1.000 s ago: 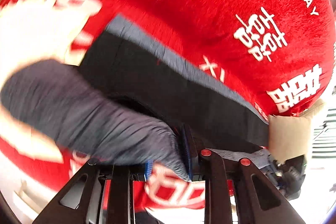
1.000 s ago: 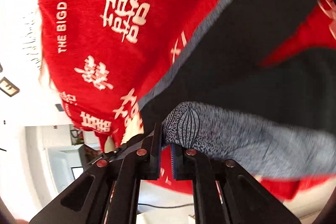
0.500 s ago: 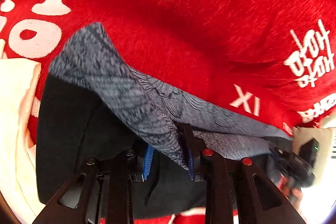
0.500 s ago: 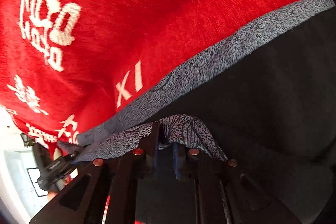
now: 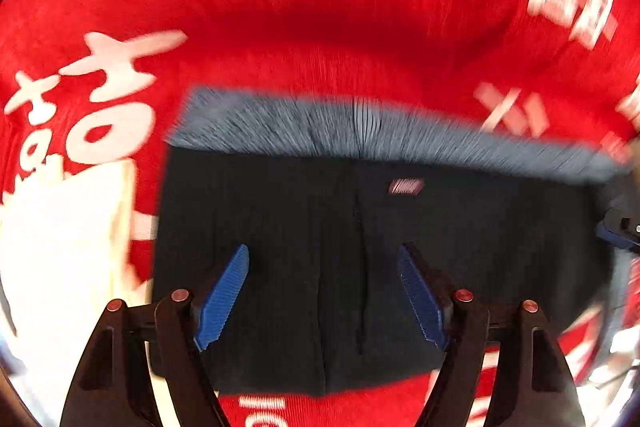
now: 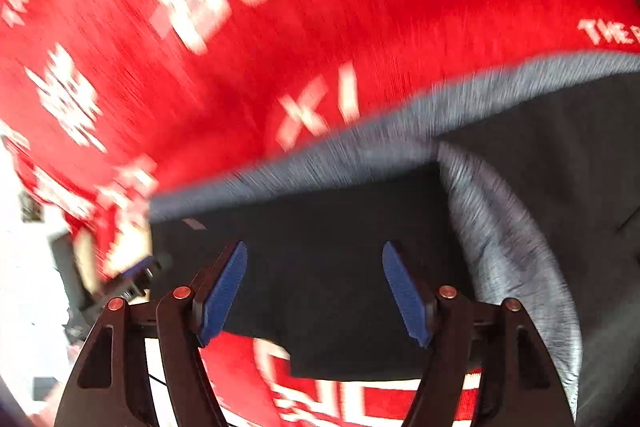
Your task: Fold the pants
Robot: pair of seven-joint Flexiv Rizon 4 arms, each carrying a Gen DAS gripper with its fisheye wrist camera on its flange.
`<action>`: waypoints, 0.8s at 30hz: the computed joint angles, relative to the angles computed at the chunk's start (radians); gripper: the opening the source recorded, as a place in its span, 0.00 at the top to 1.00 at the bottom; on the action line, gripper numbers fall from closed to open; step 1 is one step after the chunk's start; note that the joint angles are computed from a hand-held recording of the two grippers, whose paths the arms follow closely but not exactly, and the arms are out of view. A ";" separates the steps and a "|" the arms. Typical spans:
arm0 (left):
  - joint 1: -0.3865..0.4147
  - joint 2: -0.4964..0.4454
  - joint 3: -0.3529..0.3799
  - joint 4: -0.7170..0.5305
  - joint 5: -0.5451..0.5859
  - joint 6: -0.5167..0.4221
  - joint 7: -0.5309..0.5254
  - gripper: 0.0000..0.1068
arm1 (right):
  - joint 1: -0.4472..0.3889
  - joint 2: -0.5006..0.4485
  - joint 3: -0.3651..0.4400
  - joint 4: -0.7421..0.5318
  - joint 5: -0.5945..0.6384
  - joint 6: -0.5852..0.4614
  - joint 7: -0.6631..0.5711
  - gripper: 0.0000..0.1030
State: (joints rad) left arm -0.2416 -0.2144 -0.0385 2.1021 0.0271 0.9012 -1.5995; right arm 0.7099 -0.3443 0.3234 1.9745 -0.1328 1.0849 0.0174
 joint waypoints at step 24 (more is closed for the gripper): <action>-0.349 -0.022 -0.241 -0.061 -0.309 -0.093 0.040 0.20 | 0.265 0.781 0.417 0.454 0.203 -0.359 0.986 0.27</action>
